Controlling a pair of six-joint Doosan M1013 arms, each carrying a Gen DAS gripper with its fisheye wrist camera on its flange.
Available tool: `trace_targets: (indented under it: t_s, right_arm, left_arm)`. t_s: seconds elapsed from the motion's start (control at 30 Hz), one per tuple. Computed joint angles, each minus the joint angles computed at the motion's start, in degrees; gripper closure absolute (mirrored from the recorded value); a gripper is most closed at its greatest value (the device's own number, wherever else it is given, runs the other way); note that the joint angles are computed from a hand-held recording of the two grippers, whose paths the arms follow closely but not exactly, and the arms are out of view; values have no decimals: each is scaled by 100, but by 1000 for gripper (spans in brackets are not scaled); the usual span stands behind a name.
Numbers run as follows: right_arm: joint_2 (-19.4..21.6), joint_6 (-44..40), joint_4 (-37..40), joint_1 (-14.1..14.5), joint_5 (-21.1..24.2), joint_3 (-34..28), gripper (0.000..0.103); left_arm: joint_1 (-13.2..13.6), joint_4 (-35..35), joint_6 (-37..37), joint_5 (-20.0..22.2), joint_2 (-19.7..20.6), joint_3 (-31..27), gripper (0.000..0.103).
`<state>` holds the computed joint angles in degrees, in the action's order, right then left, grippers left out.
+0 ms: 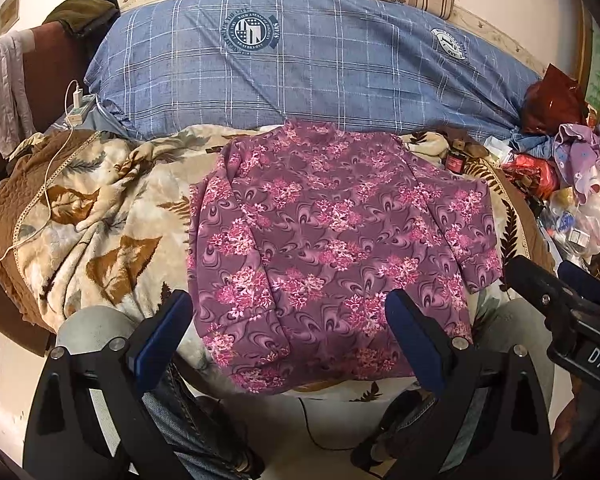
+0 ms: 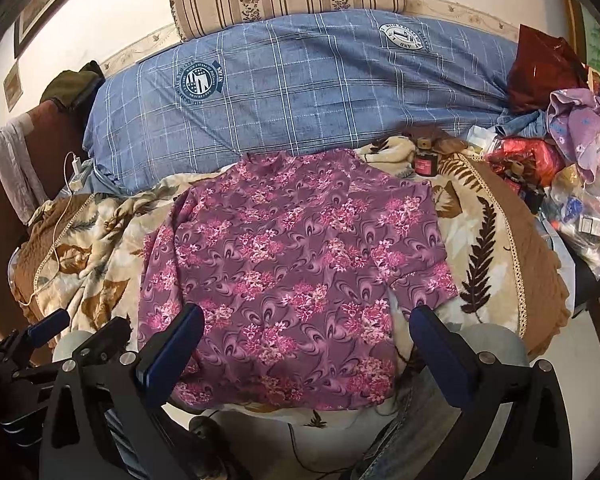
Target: Fold small clothes
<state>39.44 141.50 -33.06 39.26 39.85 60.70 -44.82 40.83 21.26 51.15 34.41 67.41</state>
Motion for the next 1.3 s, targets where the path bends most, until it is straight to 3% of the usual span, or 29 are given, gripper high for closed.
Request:
trace_targets:
  t_s: [0.3,0.5,0.7,0.87,1.0,1.13,1.3]
  right_arm:
    - [46,-42,-31,1,113,-75,0]
    - [25,15,116,-102,-262,41,0]
    - [78,128,103,-216,-343,49,2]
    - [218,-24,210,-316,-185,-71,10]
    - [285,-321,612,-481,-256,-92,17]
    - [317,-938,1490,-707,-519,-73,24]
    - [359,-1894,3081,-1066,-1055,-135,23]
  left_arm:
    - [25,-51,10,-36,11,0,5]
    - [102,-159,-23,-42,98,-94,5]
    - [170,-135,-36,-85,176,-127,5]
    - [299,-549,301,-245,247,-187,5]
    - [394,-1007,677,-515,347,-310,5]
    - [456,-1421,1096,-724,519,-590,5]
    - [577,-2834,2446,-977,964,-1326,5]
